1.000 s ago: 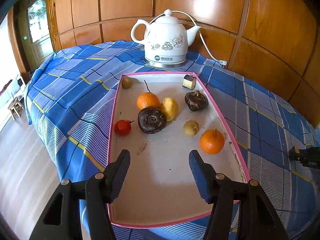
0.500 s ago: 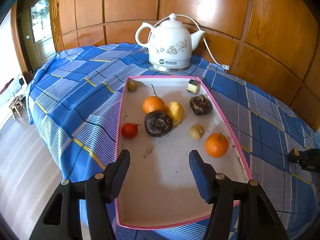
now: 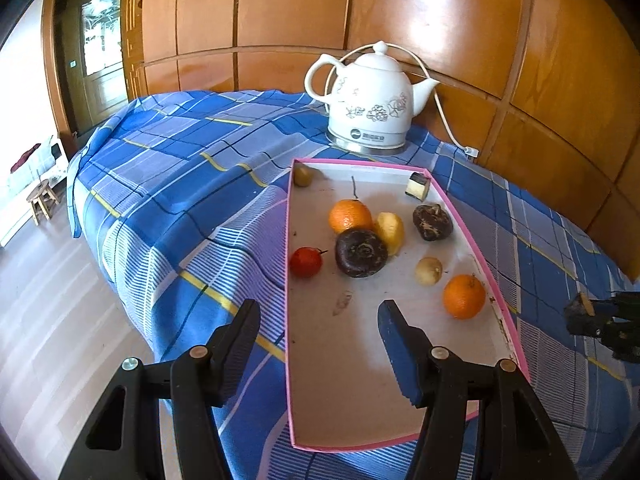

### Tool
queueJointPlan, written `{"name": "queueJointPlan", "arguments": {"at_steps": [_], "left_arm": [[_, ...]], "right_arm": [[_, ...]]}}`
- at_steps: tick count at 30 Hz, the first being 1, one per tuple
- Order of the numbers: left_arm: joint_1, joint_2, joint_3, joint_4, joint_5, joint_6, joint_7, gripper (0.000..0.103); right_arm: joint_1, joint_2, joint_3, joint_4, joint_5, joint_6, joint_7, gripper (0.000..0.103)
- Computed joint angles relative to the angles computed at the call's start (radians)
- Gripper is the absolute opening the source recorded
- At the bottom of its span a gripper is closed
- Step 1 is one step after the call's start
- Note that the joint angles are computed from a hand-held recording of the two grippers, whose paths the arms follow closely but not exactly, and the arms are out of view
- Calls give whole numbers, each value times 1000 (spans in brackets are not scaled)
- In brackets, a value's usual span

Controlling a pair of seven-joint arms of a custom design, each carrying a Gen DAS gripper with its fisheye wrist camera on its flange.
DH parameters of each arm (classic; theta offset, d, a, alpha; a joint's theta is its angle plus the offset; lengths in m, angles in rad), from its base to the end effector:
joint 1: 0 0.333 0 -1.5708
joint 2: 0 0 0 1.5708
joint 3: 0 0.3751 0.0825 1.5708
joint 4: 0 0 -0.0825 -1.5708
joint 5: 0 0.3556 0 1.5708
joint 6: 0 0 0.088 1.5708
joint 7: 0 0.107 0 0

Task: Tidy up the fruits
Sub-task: 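Carry the cut log chunk into the tray and open the right gripper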

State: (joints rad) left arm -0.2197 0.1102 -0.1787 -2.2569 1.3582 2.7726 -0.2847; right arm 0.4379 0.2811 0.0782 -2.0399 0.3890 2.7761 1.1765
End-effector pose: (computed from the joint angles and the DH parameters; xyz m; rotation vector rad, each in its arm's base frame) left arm 0.4722 -0.2426 0.4144 -1.9902 1.5407 -0.7166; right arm 0.5524 0.2897 0.4287 -2.3213 1.2695 -0.1570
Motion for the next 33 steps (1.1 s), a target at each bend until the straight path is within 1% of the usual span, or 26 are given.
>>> {"name": "queueJointPlan", "arguments": {"at_steps": [3,5,8,12,13,15,16,18,19,21,23,28,29,30,31,32,33], "left_arm": [[5,-5,4,-10,14,8,-23,62],[10,-10,7,-19,24,14,-39,62],[19,-19,10,-30,38,20,-64,62],[32,-28,12,-46,52,28,-91,62],[35,-30,13,-51,56,31,-98,62],[42,-31,14,-59,58,36,-105,62],[45,-31,14,-62,57,40,-108,62],[50,-32,15,-68,61,46,-114,62],[52,-31,16,-70,61,47,-116,62],[56,-29,17,-71,61,55,-121,62],[57,-25,17,-69,67,58,-130,62],[57,-23,16,-65,82,64,-140,62],[57,-24,16,-65,84,64,-144,62],[57,-25,16,-66,86,63,-146,62],[57,-25,16,-65,85,62,-146,62],[58,-24,16,-65,81,64,-143,62],[58,-23,16,-64,78,64,-140,62]], "right_arm": [[6,30,45,58,40,-25,-42,36],[25,65,57,111,47,-40,-53,36],[55,116,59,190,46,-65,-48,36],[73,220,74,333,75,-136,-33,36],[78,236,71,353,76,-150,-26,36],[132,288,18,409,17,-160,49,36],[145,305,4,428,0,-162,76,36],[145,333,9,456,-4,-160,88,36],[155,342,-2,469,-18,-169,110,36],[144,340,15,466,-12,-159,96,41],[146,328,18,450,-15,-142,87,43],[149,270,16,367,-25,-103,66,44],[144,255,23,344,-18,-88,56,44],[125,240,45,318,9,-78,33,43],[107,229,66,302,37,-78,9,40],[88,222,89,292,67,-89,-22,32],[82,218,97,288,81,-105,-41,30]]}}
